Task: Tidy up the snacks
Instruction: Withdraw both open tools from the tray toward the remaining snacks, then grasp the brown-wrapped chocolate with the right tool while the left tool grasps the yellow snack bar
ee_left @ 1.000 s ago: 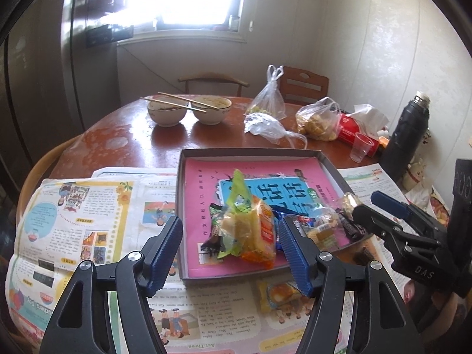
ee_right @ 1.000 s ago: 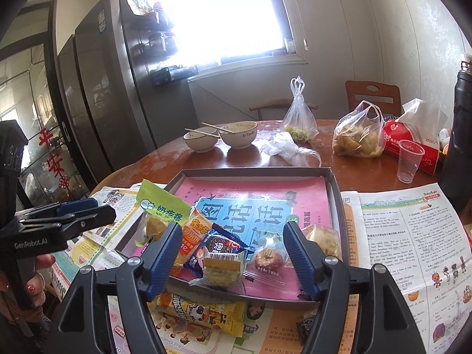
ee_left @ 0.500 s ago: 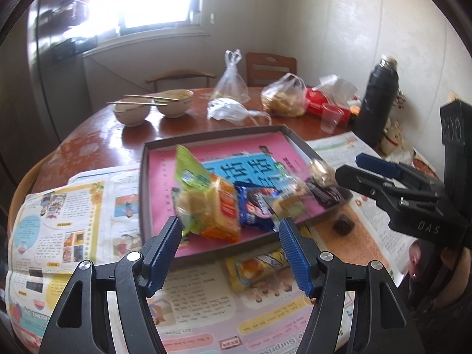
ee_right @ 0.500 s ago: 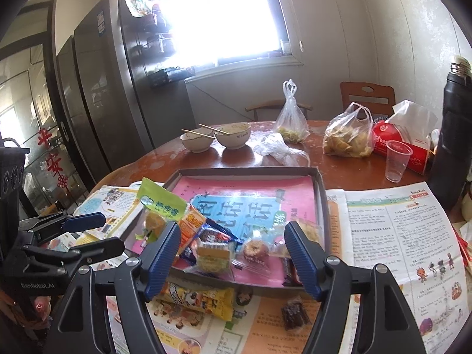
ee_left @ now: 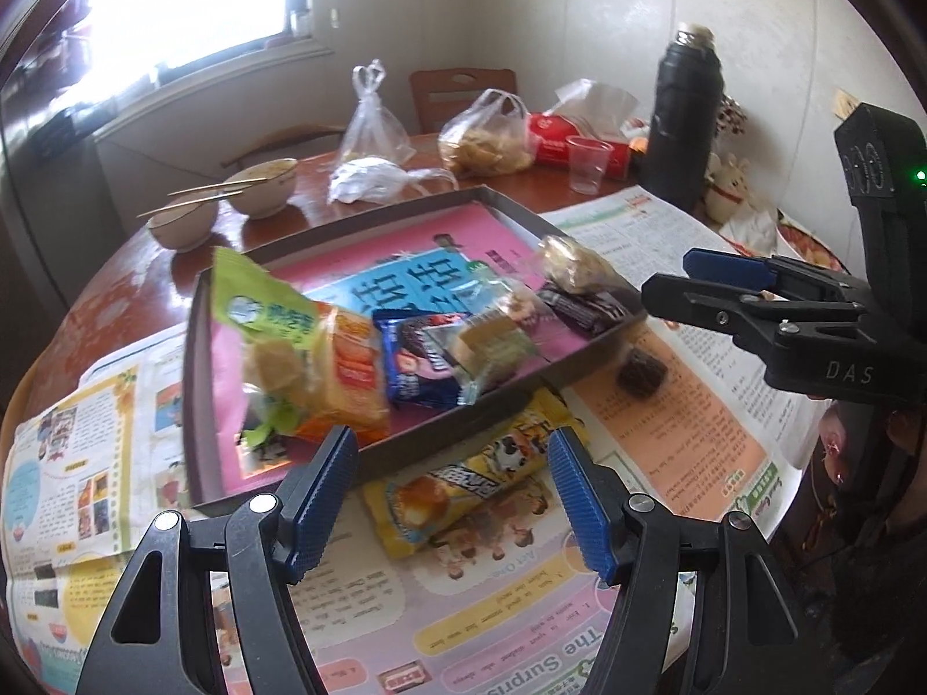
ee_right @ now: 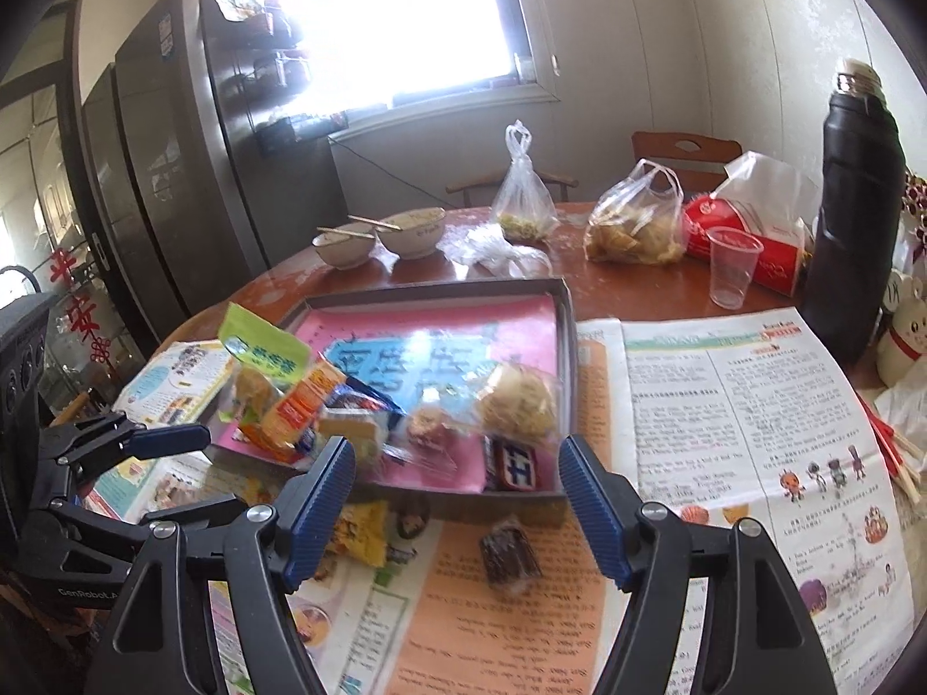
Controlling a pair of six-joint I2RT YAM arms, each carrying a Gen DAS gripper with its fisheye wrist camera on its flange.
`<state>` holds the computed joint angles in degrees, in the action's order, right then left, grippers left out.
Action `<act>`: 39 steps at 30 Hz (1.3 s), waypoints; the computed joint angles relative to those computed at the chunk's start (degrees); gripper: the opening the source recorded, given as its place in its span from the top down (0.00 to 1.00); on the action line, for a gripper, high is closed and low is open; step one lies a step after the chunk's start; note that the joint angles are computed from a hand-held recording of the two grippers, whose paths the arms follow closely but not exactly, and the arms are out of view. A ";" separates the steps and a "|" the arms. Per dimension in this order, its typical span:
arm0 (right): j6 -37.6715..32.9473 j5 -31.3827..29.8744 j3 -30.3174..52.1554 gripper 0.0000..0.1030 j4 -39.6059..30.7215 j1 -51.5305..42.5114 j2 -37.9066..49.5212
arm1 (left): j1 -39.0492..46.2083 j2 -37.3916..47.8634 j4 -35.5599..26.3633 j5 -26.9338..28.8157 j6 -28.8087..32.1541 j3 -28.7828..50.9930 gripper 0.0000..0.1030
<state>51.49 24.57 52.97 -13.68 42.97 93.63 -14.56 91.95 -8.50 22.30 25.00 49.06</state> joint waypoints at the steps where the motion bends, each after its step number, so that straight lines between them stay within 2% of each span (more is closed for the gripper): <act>1: 0.29 -0.22 -0.59 0.30 -0.01 0.03 -0.02 | -0.48 0.31 0.58 -0.17 0.25 -0.28 0.32; 12: 2.18 -3.99 -4.76 0.30 1.41 -0.26 1.49 | -5.35 4.70 3.81 -5.21 5.18 -0.67 0.32; 20: 1.12 -5.97 -4.25 0.30 2.50 -0.66 4.75 | -6.63 9.29 2.95 -5.80 6.37 1.58 0.32; 30: -0.82 -6.34 -2.70 0.53 2.80 -0.67 9.03 | -5.51 13.56 -1.99 -1.62 5.35 5.91 0.36; 36: -2.78 -5.80 -0.98 0.72 2.35 0.56 10.41 | -6.07 12.66 -1.11 -1.59 4.19 4.84 0.51; 39: -3.06 -6.15 -0.90 0.73 2.49 0.70 10.38 | -6.28 12.16 -0.85 -1.05 4.21 4.21 0.61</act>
